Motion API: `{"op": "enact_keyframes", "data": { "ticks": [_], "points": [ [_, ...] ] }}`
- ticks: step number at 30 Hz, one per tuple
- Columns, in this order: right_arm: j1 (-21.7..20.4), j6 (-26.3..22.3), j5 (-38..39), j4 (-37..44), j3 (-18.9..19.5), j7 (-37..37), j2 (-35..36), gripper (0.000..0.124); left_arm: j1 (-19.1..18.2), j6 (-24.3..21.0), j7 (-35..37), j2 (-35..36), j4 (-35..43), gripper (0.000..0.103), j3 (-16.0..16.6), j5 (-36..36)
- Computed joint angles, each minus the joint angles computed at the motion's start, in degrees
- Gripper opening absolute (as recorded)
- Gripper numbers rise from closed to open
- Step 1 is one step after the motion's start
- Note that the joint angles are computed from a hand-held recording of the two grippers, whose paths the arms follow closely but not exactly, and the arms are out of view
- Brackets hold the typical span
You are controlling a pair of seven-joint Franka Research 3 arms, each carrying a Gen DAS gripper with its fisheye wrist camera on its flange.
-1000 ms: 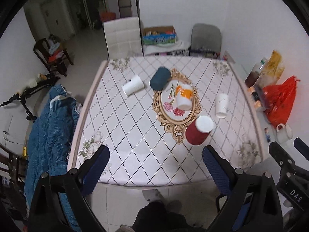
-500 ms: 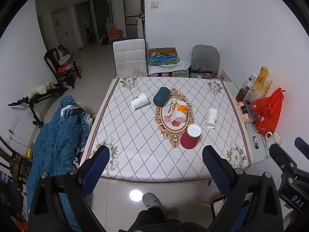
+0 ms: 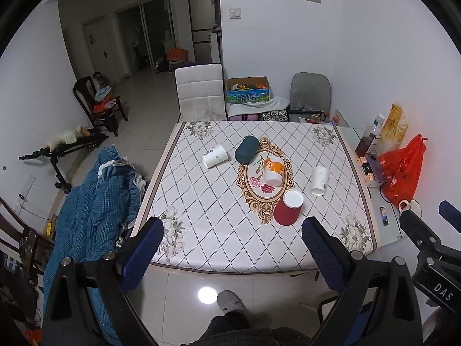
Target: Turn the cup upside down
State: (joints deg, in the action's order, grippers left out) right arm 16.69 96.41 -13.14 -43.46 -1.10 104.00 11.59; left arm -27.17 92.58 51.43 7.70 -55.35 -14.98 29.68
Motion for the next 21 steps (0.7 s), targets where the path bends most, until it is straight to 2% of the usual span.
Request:
{"op": "enact_keyframes", "data": {
  "ticks": [21],
  "points": [
    [-1.0,1.1,1.5,-1.5,-0.1,-1.7,-0.6,0.098,-2.6,-1.9,0.0,2.0,3.4,0.098,0.5,2.0]
  ]
}}
